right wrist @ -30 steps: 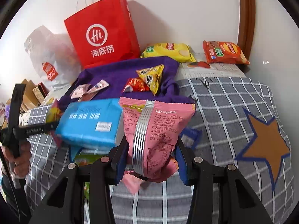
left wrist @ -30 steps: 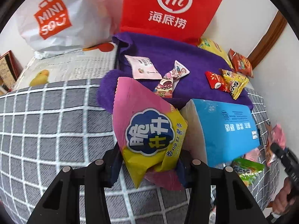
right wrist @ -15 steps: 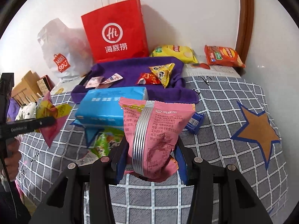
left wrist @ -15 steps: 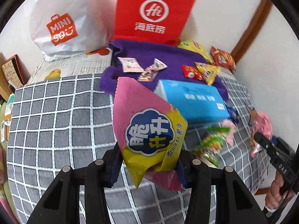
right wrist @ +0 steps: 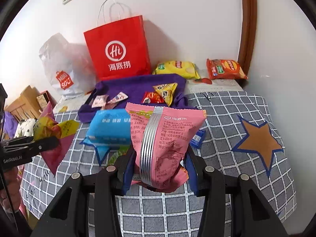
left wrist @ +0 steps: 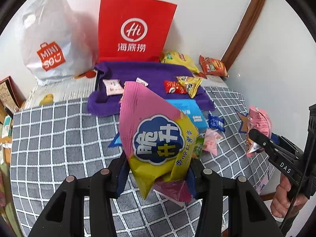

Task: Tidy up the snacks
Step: 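Lift both bags and carry them over the purple cloth with both tools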

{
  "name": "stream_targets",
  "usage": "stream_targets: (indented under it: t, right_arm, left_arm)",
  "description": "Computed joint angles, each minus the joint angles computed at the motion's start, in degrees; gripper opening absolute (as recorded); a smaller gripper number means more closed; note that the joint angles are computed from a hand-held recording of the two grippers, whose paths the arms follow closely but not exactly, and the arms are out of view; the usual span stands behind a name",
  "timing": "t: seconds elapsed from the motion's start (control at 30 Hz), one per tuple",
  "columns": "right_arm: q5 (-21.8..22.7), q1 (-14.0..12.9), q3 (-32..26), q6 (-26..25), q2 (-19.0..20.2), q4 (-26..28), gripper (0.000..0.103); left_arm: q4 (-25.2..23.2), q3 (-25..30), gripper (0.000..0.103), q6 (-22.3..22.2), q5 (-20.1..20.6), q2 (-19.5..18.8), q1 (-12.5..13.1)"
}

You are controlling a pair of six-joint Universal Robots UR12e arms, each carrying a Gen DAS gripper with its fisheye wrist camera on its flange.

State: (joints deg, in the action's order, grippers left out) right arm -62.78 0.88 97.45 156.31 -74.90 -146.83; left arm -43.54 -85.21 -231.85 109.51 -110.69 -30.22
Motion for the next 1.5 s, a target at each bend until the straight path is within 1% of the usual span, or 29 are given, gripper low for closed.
stream_targets:
  t: [0.3,0.67,0.83,1.03,1.17,1.3,1.37,1.43,1.5]
  right_arm:
    - [1.03,0.86,-2.63,1.67,1.27,-0.7,0.046]
    - [0.41,3.24,-7.31,2.57,4.31,-1.65,0.046]
    - [0.26,4.4,-11.08,3.98,6.81,0.41,0.046]
    - [-1.1,6.07,-15.13,3.61,9.45,0.84,0.046]
    - [-1.97,6.99,-17.8,3.85,11.39,1.21,0.046]
    - [-1.65,7.72,-20.5,3.05,13.29,3.36,0.046]
    - [-1.86,8.18,-22.33,2.76,14.42,4.29,0.046]
    - [-3.0,8.79,-24.21,2.78,15.61,4.08,0.046]
    - [-3.1,9.13,-25.61,2.18,16.48,4.23,0.046]
  left_arm:
    - [0.24,1.15,0.046,0.36,0.07,-0.14,1.25]
    - [-0.67,3.53,0.046,2.36,0.68,-1.21,3.38]
    - [-0.72,4.32,0.046,2.83,0.17,-1.73,4.7]
    - [-2.12,5.57,0.046,4.13,1.46,-2.44,6.22]
    - [-1.87,5.38,0.046,3.93,0.33,-2.71,7.56]
    - [-3.15,6.6,0.046,4.55,-0.98,-3.64,8.86]
    - [-3.62,7.62,0.046,5.58,-0.21,-4.3,9.18]
    - [-3.23,7.93,0.046,6.31,0.38,-4.65,9.36]
    - [-2.62,8.04,0.046,6.51,0.65,-5.06,9.74]
